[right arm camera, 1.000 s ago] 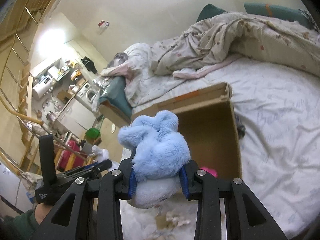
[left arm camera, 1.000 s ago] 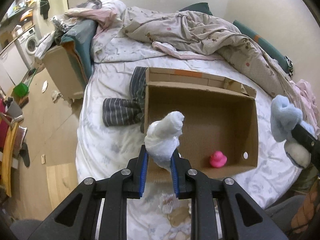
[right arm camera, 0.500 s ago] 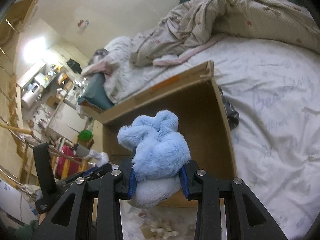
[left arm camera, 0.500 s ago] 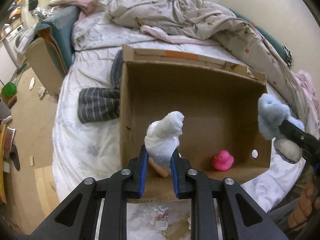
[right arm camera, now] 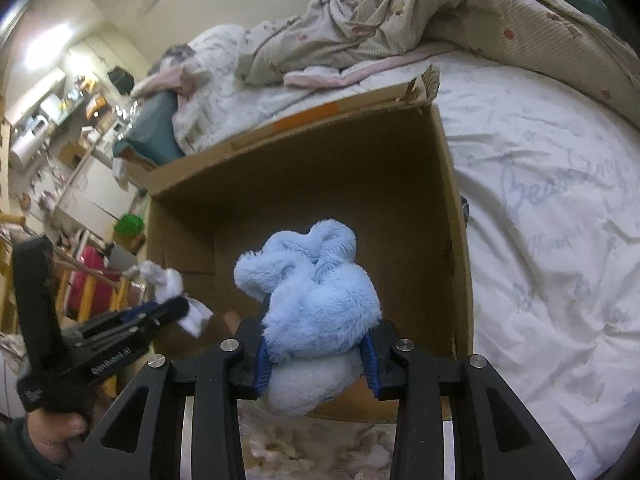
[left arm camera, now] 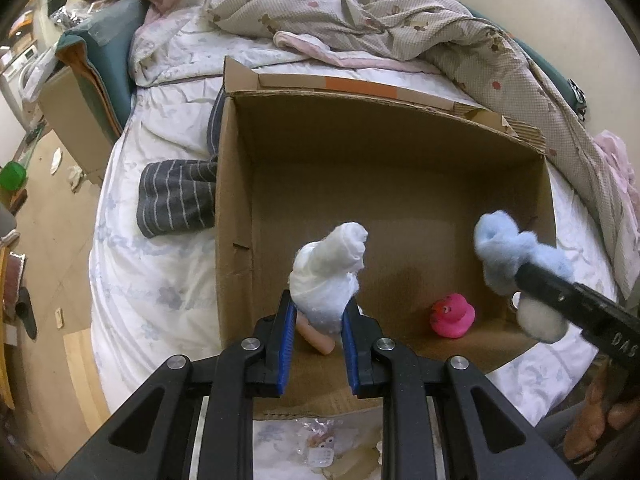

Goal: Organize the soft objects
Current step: 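Carry the blue fluffy toy and white cloth toy over the box with both tools, then open both tools to drop the blue toy and white toy into the box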

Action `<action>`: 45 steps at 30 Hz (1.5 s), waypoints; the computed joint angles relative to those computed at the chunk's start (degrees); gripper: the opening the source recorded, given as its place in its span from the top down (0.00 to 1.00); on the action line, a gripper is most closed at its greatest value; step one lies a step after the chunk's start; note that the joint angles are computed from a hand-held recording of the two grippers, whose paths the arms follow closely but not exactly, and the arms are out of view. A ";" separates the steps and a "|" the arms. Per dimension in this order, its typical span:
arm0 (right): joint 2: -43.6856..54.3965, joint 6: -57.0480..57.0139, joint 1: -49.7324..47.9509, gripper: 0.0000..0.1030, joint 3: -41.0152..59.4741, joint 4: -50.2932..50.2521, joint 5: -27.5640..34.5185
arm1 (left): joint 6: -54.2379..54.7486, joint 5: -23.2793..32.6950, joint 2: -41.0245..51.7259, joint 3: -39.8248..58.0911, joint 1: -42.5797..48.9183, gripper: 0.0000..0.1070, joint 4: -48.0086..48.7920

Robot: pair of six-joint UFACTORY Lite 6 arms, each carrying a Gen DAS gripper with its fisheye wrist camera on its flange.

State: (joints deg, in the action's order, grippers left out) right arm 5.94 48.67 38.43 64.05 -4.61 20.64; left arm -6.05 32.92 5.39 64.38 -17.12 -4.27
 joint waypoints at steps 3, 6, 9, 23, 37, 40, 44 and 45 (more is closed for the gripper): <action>0.97 -1.93 0.05 0.62 0.38 2.09 0.12 | -0.24 -0.44 0.15 0.13 -0.46 0.82 0.37; 1.61 -3.07 0.20 0.62 0.97 3.00 0.27 | -0.15 -0.77 0.16 -0.01 -0.61 0.82 0.67; 1.75 -5.19 0.09 0.62 1.06 5.03 0.05 | 0.24 -0.79 0.27 -0.06 -0.43 0.82 0.31; -0.64 -5.55 -0.16 0.43 -0.62 6.17 -3.54 | 0.28 -1.48 0.03 -0.56 -0.36 0.78 -0.20; -3.06 23.04 3.52 0.00 0.14 -23.86 -2.03 | -3.22 -2.12 -2.24 -0.42 -0.43 0.38 2.25; -3.03 25.21 3.61 0.00 0.42 -26.23 -1.52 | -5.45 -1.94 -2.64 0.07 0.12 0.38 3.94; -3.13 26.57 3.62 0.00 0.51 -27.10 -1.43 | -8.42 -2.69 -4.28 -0.73 0.65 0.38 6.05; -3.29 26.84 3.69 0.00 0.52 -27.34 -1.29 | -7.99 -2.79 -4.64 -0.89 0.88 0.38 5.65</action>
